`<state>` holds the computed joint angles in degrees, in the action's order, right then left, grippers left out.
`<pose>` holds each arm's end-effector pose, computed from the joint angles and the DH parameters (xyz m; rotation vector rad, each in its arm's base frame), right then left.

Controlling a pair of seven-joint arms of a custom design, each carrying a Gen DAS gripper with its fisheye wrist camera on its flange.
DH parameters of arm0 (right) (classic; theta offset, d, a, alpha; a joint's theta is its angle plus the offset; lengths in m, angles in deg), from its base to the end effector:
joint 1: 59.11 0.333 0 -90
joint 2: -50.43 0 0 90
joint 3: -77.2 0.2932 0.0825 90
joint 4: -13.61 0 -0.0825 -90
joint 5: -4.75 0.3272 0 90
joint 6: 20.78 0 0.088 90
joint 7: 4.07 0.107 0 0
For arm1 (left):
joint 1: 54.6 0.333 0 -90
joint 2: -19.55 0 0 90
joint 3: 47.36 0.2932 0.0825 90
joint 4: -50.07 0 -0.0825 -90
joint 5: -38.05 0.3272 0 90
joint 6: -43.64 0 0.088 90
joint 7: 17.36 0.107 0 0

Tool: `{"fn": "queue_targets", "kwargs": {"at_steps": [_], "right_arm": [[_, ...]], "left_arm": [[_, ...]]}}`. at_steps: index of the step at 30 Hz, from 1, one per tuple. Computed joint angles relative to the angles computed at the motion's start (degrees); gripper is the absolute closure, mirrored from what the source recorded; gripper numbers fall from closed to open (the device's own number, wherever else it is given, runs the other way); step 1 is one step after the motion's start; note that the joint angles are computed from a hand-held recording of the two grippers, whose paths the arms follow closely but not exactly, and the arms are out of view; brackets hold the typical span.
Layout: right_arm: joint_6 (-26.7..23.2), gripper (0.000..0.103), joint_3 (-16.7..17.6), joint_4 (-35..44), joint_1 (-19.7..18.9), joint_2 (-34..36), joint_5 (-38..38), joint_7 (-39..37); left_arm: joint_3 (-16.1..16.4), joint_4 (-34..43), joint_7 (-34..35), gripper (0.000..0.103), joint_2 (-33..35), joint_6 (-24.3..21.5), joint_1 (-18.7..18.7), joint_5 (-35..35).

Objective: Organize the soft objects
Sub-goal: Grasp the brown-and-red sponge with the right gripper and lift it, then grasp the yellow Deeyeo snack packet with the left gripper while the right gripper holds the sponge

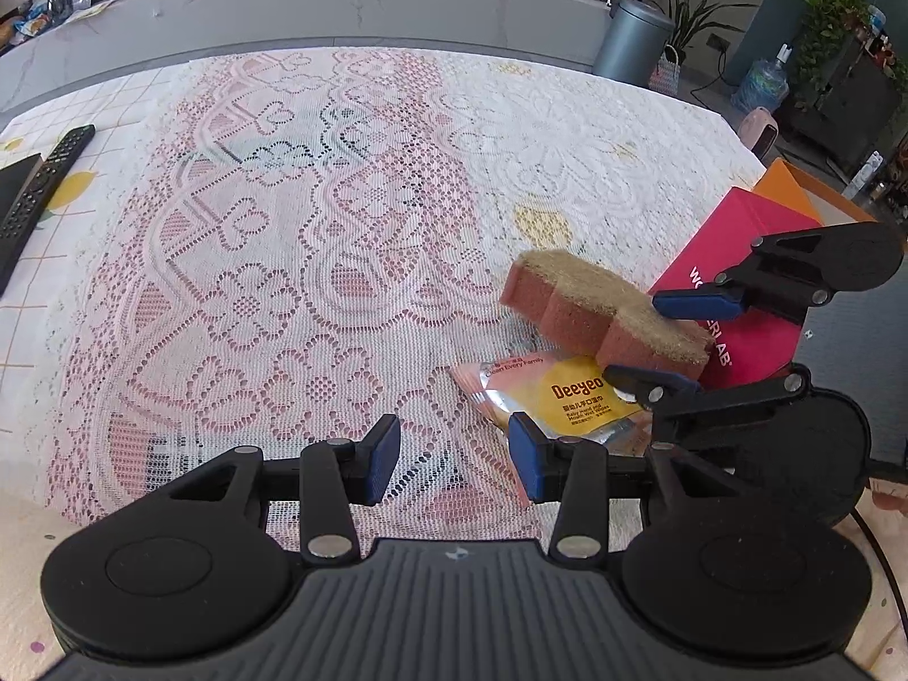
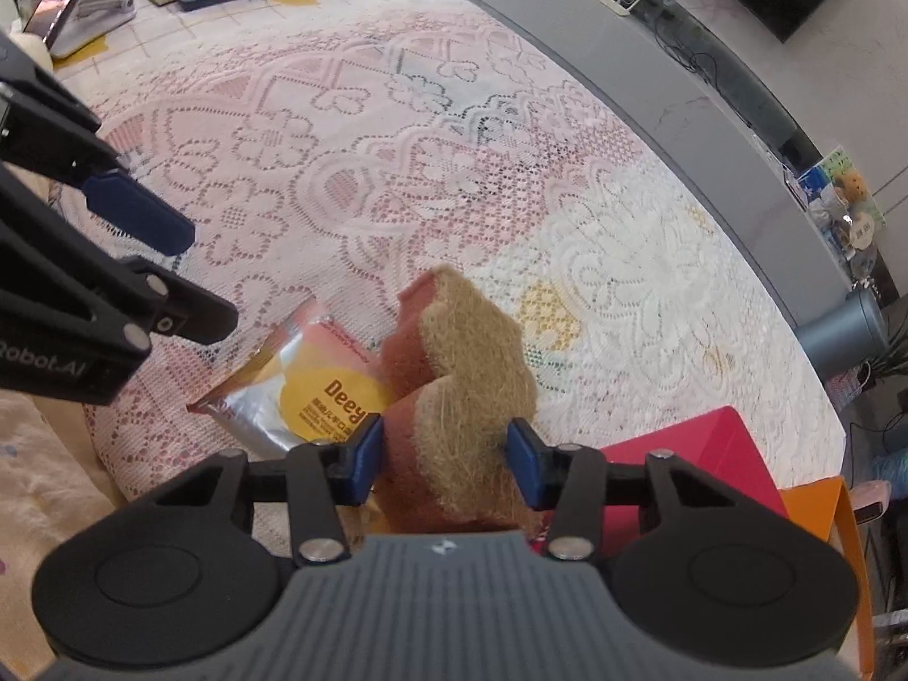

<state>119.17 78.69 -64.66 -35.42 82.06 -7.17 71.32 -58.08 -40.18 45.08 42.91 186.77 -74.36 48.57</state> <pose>0.6259 0.2891 0.4571 -2.5716 1.0276 -0.6494 0.5723 -0.3152 0.4680 -1.8696 2.1379 -0.6997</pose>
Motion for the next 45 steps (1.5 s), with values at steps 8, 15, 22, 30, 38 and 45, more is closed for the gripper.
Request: {"fn": "queue_targets", "kwargs": {"at_steps": [8, 15, 22, 30, 38, 45], "right_arm": [[1.0, 0.067, 2.3, -2.7, -2.2, -2.8, 6.7, 1.5], [10.0, 0.068, 3.1, -14.9, -3.5, -11.6, 13.0, 10.0], [17.7, 0.068, 4.0, -29.8, -5.5, -20.1, 21.7, 20.1], [21.9, 0.068, 4.8, -34.9, -7.4, -20.9, 28.5, 25.7], [21.3, 0.067, 5.9, -34.4, -8.4, -19.7, 31.1, 23.6], [20.5, 0.067, 5.9, -33.6, -8.5, -19.0, 32.3, 22.4]], "left_arm": [[0.5, -2.9, -2.5, 0.053, -2.7, -0.4, -0.2, 1.3], [-0.6, -8.3, -2.7, 0.053, -6.8, 2.7, 0.2, 2.3], [-0.7, -9.6, -0.6, 0.050, -6.9, 3.6, -1.8, 7.5], [-1.2, -7.0, 4.0, 0.042, -3.4, 3.7, -2.7, 8.0], [0.1, 4.1, 7.4, 0.041, 4.9, -5.0, -5.7, 9.4], [2.3, 8.0, 6.2, 0.076, 6.9, -9.1, -8.9, 13.2]]}}
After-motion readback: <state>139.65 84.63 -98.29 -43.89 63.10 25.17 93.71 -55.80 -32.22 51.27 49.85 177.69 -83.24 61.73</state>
